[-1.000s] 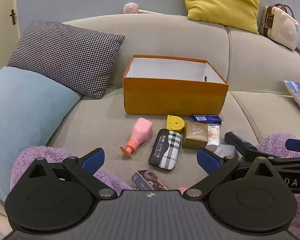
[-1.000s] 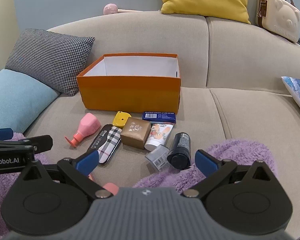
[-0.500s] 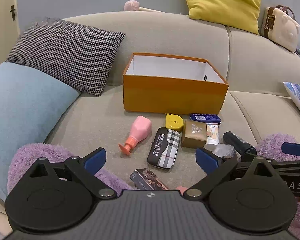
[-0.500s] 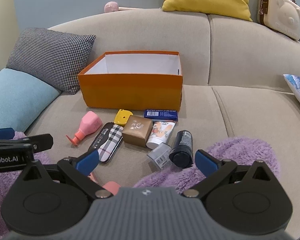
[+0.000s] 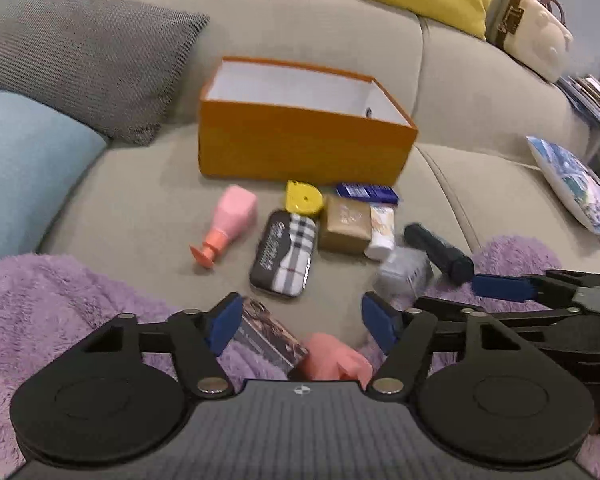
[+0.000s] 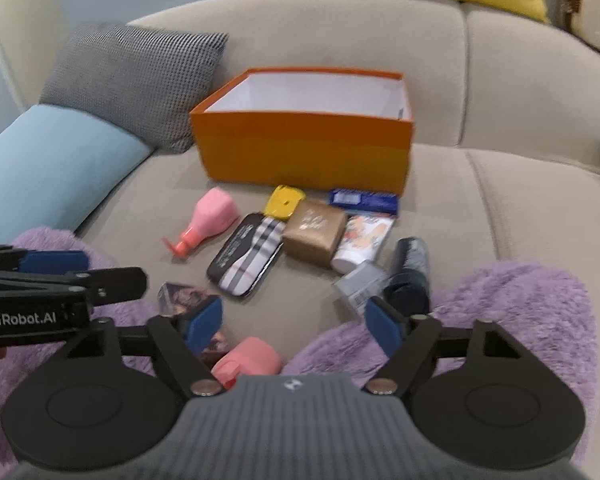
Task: Organize rigid objects
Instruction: 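Lower the right tool to the pink spouted cup and close on it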
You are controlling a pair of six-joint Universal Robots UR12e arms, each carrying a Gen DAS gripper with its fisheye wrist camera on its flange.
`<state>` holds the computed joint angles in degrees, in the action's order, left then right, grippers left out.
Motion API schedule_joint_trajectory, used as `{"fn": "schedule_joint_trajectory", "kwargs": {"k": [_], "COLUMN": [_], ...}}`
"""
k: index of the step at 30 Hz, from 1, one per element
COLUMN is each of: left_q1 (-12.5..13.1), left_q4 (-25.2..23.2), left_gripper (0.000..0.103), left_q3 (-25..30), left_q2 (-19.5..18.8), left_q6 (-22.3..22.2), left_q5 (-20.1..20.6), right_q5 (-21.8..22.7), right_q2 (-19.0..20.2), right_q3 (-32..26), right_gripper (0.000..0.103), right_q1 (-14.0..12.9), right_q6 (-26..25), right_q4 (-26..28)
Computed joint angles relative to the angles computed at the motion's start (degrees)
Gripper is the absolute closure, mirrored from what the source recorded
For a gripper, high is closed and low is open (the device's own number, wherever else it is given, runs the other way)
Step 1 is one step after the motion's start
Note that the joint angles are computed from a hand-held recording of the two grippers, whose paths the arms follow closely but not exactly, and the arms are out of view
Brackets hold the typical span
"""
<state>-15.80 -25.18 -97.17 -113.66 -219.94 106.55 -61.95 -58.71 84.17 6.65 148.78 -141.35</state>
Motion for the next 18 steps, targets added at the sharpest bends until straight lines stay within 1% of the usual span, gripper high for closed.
{"fn": "schedule_joint_trajectory", "kwargs": {"k": [1, 2, 3, 5, 6, 10, 12, 14, 16, 17, 18], "left_q1": [0.4, 0.9, 1.4, 2.3, 2.7, 3.3, 3.4, 3.6, 3.9, 4.0, 4.1], "left_q4": [-0.2, -0.5, -0.8, -1.2, -2.0, -4.3, -4.9, -5.7, -6.6, -6.7, -6.7], "left_gripper": [0.033, 0.039, 0.041, 0.049, 0.05, 0.059, 0.06, 0.061, 0.061, 0.061, 0.061], "left_q3": [-0.4, -0.7, -1.1, -1.8, -2.1, -2.4, -2.6, -2.8, -2.9, -3.0, -3.1], "left_q2": [0.3, 0.5, 0.8, 1.1, 1.2, 1.4, 1.4, 1.3, 1.5, 1.5, 1.5], "left_q6": [0.4, 0.7, 1.1, 1.0, 1.2, 2.4, 3.0, 3.1, 3.0, 2.8, 2.7], "left_q5": [-1.6, -3.2, -4.9, -7.6, -9.1, -11.9, -13.0, -14.3, -15.3, -15.6, -15.8], "right_q5": [-0.1, -0.3, -0.5, -1.1, -1.6, -3.7, -4.7, -5.4, -6.1, -6.4, -7.1], "right_q2": [0.0, 0.2, 0.5, 0.9, 1.1, 2.1, 2.6, 2.8, 3.0, 3.1, 3.2], "right_q3": [-0.3, -0.8, -1.6, -2.8, -3.3, -5.4, -6.1, -6.4, -6.5, -6.6, -6.8], "right_gripper": [0.038, 0.04, 0.045, 0.049, 0.051, 0.051, 0.051, 0.048, 0.04, 0.039, 0.035], "right_q1": [0.1, 0.3, 0.5, 0.8, 1.0, 1.8, 2.1, 2.4, 2.7, 2.8, 3.0], "right_q6": [-1.0, -2.0, -3.0, -5.2, -6.2, -9.3, -10.5, -11.5, -12.6, -13.1, -13.5], "right_q4": [1.6, 3.2, 5.2, 8.9, 10.5, 16.8, 19.1, 20.4, 21.2, 21.6, 22.1]}}
